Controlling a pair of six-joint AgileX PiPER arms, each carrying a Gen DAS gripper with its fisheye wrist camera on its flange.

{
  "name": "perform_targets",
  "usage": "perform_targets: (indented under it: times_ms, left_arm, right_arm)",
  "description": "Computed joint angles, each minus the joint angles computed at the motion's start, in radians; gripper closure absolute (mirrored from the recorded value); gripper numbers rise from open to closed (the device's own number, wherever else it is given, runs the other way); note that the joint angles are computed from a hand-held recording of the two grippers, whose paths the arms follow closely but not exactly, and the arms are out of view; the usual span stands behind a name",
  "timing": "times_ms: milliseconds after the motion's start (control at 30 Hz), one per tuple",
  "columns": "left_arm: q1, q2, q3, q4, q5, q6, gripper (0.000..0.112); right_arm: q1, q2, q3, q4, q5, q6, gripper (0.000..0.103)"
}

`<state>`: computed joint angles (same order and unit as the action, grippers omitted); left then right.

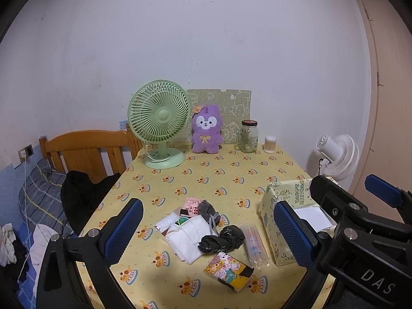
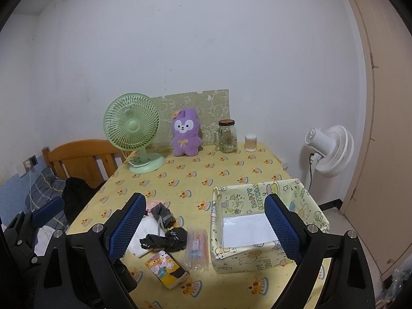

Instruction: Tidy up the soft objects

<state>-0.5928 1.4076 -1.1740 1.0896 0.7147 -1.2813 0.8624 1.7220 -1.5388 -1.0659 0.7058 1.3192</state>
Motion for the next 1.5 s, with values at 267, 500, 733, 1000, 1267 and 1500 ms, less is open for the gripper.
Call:
perform_targets:
  times_ms: [267, 500, 733, 1000, 1267, 1500]
  left_arm:
    - [0.002, -0.002, -0.003, 0.002, 0.004, 0.004, 0.010]
    - [0.014, 0.007, -0.005, -0.013, -0.013, 0.017, 0.010]
    - [0.041, 0.014, -0.003, -0.035, -0.043, 0.030, 0.010]
    - [0.076, 0.034, 0.016, -0.026, -0.093, 0.008, 0.013]
    - [0.117, 0.063, 0.074, 0.002, -0.152, -0.063, 0.017]
    - [0.159, 0.107, 0.121, -0.021, -0.194, -0.065, 0.023]
  right_arm:
    - [0.005, -0.012, 0.027, -0.030, -0.014, 0.030, 0.008]
    - [0.000, 0.001, 0.003, -0.005, -0.016, 0.003, 0.008]
    - [-0.009, 0.032, -0.035, 0.028, -0.016, -0.036, 0.008]
    - [-0.020, 0.087, -0.077, 0.048, -0.031, -0.055, 0.009]
    - [-0.034, 0.145, -0.067, 0.033, -0.089, -0.033, 0.012]
    - [-0.037, 0.210, -0.066, 0.062, -0.135, -0.040, 0.013]
